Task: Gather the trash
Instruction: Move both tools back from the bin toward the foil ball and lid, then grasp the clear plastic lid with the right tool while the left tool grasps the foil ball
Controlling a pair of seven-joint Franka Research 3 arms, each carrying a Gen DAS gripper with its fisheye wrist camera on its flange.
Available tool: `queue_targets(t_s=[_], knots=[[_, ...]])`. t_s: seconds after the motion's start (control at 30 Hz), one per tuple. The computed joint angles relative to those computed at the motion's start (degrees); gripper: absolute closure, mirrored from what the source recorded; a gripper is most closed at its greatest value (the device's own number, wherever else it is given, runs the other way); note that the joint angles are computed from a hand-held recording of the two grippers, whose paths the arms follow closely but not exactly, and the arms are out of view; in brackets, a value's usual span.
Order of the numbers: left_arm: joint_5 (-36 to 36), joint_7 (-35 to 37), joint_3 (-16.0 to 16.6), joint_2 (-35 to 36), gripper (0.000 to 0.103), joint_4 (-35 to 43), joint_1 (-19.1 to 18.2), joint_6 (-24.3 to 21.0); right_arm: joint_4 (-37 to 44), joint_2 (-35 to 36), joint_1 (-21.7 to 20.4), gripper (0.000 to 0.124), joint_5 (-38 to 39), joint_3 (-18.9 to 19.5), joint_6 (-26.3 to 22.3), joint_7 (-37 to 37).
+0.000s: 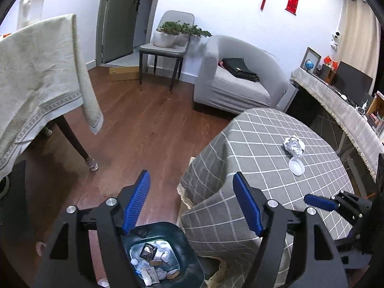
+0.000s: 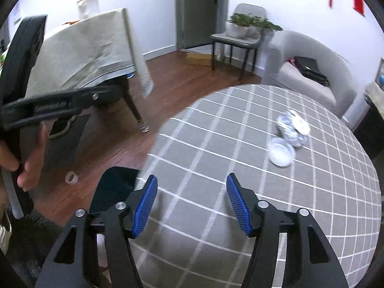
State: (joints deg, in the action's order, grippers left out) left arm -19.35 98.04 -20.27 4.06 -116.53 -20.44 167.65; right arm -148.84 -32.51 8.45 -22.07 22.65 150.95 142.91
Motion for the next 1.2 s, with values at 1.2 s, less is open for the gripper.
queue_targets(t_s=[1.2], knots=[[6.32, -2.25, -6.78, 4.61, 0.021, 2.1, -1.25, 2.85, -4.42, -3.67, -5.79, 0.084, -2.18, -5.44, -2.7, 2.77]])
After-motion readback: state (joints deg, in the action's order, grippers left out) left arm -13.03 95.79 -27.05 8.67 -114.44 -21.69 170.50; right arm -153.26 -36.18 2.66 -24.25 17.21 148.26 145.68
